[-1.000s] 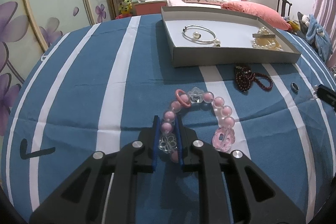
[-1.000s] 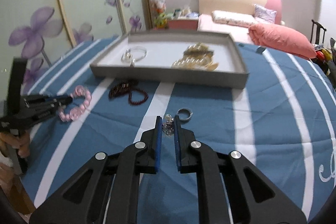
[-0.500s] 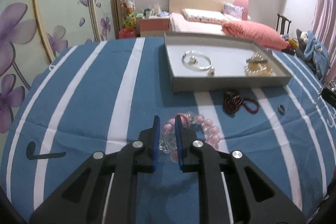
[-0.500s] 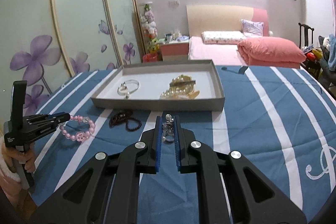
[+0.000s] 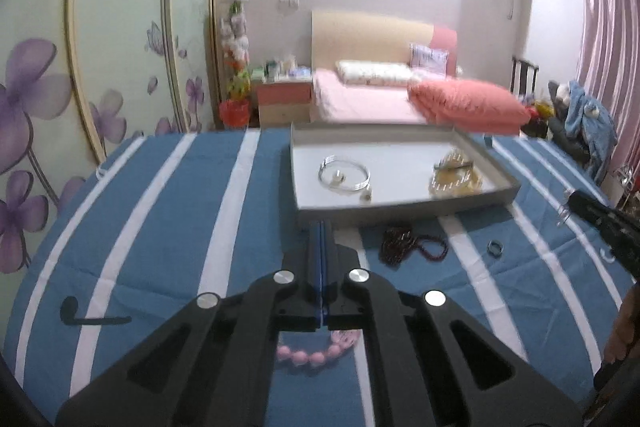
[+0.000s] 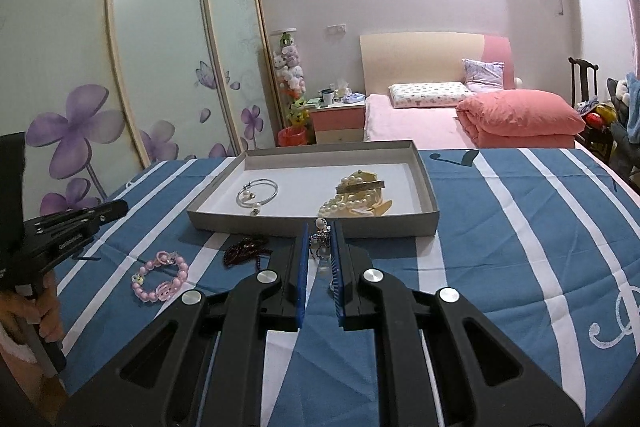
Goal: Organize jewelry
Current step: 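Lift and carry the pink bracelet and silver earring over the grey tray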
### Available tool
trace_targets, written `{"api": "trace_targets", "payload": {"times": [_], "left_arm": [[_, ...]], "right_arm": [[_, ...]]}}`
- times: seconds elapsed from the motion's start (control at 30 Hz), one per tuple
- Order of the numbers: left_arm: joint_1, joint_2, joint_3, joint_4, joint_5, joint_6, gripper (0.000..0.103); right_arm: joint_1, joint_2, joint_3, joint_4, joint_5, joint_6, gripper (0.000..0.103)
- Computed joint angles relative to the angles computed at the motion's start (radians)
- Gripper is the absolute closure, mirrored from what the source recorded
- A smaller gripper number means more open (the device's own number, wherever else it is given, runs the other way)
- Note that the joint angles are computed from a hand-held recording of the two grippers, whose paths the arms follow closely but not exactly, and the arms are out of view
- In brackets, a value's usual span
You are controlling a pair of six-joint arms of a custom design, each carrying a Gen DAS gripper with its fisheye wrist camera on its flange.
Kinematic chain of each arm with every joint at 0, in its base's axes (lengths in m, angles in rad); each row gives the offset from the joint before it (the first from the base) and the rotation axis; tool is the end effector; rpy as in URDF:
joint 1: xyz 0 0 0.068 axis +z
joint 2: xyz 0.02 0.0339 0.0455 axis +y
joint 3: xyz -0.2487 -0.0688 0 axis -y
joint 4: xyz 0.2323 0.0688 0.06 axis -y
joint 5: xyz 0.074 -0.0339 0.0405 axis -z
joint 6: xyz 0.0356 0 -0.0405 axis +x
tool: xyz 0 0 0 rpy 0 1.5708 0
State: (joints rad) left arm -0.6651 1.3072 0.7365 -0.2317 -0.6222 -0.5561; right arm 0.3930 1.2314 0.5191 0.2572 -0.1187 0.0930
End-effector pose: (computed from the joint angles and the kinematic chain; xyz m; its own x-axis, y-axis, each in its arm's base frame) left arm 0.2132 -0.1408 0.2046 -0.5770 -0.0926 -0.8115 -0.1434 0.9896 -0.0109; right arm 0.2297 0.0998 0.1935 -0.4487 -0.0862 -0.8895 -0.4388 0.8884 0.1352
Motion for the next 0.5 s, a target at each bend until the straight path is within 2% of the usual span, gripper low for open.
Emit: {"api": "trace_targets", "payload": {"times": [0.03,0.07,0.1,0.3,0.43,0.5], "left_arm": [[0.015,0.017,0.005,-0.012,0.012,0.002,0.087],[0.032,0.049,0.018,-0.032,0.025,0.011,0.069],[0.047,0.076,0.024,-0.040,0.035,0.023,0.064],[0.138,0.207,0.038,-0.048,0.164,0.145,0.058],[0.154,0.250,0.027,-0.015,0.180,0.195,0.056],[0.171,0.252,0.026,-0.003,0.213,0.203,0.064]], "right_arm": [[0.004,-0.005,-0.005,0.001,0.004,-0.001,0.091],[0.002,-0.007,-0.007,0.001,0.001,-0.003,0.091],[-0.001,-0.007,-0.007,0.001,-0.002,-0.002,0.091],[-0.017,-0.009,-0.004,-0.011,-0.014,0.007,0.091],[-0.022,-0.004,0.000,-0.015,-0.016,0.009,0.091],[-0.025,0.001,0.004,-0.019,-0.022,0.012,0.091]]}}
